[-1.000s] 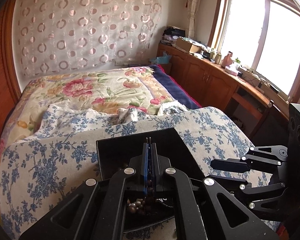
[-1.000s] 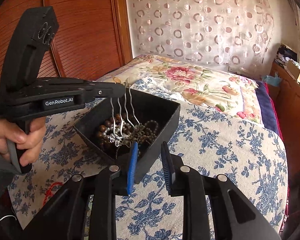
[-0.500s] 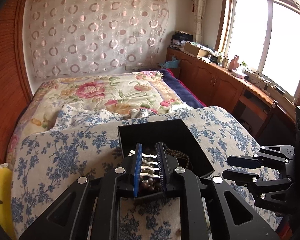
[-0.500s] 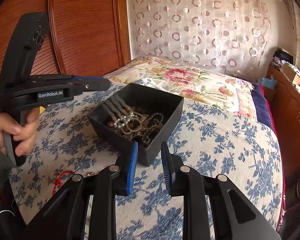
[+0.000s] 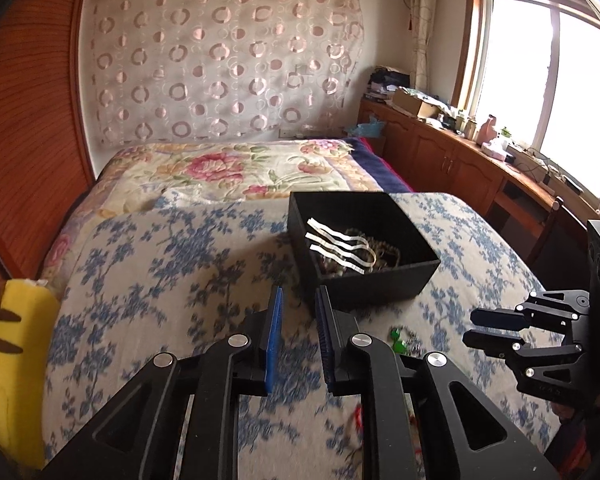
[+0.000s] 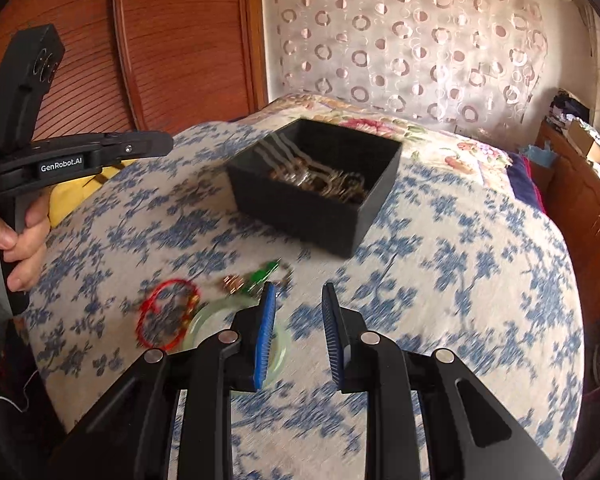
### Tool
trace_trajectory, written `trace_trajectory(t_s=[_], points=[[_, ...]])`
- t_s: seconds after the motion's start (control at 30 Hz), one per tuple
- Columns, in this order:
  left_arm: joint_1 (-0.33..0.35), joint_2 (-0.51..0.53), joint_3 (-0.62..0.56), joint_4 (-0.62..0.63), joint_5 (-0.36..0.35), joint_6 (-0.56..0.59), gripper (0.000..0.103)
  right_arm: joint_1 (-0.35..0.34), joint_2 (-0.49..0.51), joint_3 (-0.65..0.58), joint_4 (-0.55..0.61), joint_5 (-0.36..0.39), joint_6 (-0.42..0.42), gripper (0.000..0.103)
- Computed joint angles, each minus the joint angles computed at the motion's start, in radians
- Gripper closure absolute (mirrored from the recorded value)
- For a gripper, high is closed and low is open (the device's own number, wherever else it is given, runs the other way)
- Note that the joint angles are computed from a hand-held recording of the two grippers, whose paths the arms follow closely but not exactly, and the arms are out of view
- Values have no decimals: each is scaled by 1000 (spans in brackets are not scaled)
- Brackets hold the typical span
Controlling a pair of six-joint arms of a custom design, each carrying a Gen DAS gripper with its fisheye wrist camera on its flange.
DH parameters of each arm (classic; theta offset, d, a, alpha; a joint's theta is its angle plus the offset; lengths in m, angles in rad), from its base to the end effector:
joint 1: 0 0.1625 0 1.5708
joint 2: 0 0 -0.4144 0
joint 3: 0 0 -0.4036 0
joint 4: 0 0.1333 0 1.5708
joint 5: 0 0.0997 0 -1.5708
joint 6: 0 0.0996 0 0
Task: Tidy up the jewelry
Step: 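Move the left tool back to the red string bracelet, then close the left tool on the red string bracelet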
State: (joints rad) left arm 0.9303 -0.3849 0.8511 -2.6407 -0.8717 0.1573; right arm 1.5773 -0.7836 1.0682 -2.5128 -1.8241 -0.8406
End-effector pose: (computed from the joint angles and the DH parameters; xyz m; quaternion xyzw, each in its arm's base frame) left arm -0.3616 -0.8155 0.1305 0.2546 0.8662 -0.3494 0.2507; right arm 0.1137 -0.8180 0.3263 0.3487 -0.8727 0.2444 0.2390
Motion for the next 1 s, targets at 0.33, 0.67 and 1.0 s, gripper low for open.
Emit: trace_trajectory(t_s=[0.33, 0.67, 1.0], points=[[-5, -82, 174, -2, 3, -54, 87, -4, 2, 20, 39, -23, 38, 77], [-13, -87, 211, 51, -26, -92, 86, 3, 18, 26, 17, -116, 36, 94], [-14, -70, 217, 120, -68, -106, 80, -11, -1, 61, -41, -99, 32, 93]])
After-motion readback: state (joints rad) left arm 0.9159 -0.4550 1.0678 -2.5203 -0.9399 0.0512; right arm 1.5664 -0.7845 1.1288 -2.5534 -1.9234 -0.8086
